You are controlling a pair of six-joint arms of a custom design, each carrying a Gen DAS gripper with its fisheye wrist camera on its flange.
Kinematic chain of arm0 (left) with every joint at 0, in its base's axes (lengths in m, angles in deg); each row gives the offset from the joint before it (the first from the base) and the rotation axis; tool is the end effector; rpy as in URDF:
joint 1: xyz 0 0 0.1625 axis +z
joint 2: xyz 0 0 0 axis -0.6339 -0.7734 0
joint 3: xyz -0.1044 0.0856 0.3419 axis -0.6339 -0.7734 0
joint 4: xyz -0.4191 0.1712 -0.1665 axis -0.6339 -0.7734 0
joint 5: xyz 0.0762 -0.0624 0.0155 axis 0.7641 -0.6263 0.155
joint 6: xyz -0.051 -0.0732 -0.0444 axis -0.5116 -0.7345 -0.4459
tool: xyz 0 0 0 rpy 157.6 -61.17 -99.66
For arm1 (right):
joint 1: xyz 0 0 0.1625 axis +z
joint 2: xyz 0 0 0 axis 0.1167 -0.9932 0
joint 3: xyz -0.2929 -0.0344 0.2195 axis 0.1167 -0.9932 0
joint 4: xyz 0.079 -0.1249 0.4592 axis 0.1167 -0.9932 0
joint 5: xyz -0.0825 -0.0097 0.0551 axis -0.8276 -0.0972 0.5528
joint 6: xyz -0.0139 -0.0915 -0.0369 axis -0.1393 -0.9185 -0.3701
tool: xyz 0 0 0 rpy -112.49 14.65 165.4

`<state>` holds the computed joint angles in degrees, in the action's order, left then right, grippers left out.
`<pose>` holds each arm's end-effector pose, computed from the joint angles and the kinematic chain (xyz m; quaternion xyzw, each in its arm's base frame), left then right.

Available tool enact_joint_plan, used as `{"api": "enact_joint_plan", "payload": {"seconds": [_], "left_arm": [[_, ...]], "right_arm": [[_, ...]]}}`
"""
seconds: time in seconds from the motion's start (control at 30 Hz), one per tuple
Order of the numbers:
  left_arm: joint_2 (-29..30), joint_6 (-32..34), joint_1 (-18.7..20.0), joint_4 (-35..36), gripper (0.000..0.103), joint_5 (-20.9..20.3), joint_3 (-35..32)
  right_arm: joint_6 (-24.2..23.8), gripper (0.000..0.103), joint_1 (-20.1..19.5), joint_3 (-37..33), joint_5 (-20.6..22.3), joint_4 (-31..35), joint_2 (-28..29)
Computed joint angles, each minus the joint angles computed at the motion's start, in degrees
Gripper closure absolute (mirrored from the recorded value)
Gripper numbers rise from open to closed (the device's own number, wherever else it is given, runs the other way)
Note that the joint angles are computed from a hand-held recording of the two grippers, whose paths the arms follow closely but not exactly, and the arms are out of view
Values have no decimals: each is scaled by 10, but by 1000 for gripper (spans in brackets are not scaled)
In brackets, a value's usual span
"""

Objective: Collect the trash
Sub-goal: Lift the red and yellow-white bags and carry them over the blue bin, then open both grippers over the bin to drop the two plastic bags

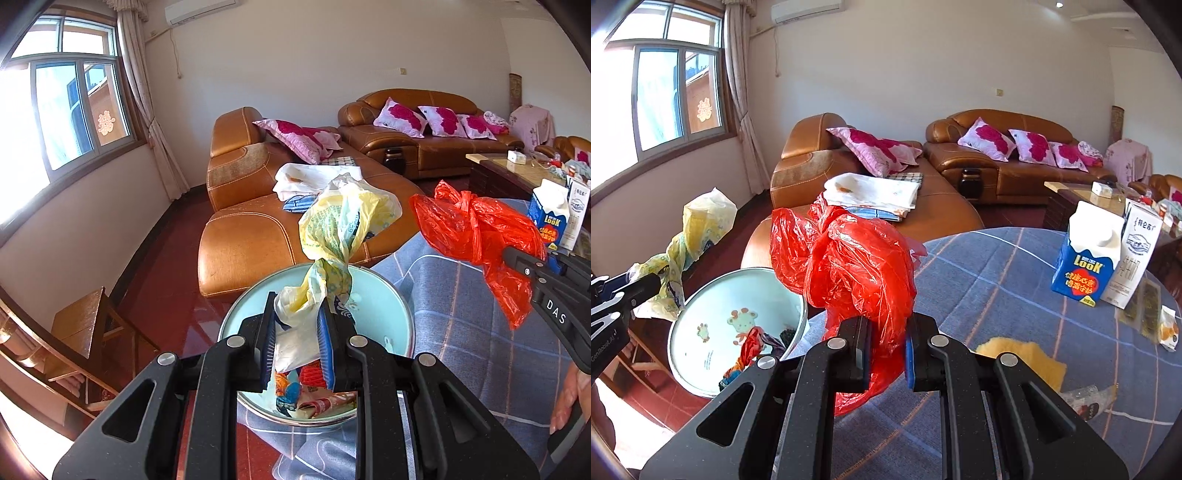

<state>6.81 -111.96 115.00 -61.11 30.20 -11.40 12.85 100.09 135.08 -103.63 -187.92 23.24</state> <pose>0.0245 -0.6611 0.2255 0.3088 0.7965 -0.3699 0.3652 0.2684 -0.6499 -0.1008 0.1170 -0.8120 0.4704 0.3251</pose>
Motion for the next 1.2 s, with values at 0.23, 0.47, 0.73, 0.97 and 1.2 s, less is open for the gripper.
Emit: {"api": "enact_joint_plan", "payload": {"seconds": [0.23,0.47,0.73,0.97,1.2], "left_arm": [[0,9,4,-17,83,-18,-3],[11,17,8,-20,83,-38,-22],[24,20,13,-23,83,-57,-38],[30,24,15,-27,83,-68,-43],[29,20,15,-19,82,-65,-43]], "right_arm": [[-15,89,1,-33,15,24,21],[-28,89,2,-61,21,48,38],[-42,89,3,-89,22,68,57],[-58,89,4,-91,28,71,59],[-59,89,5,-89,29,73,58]]}}
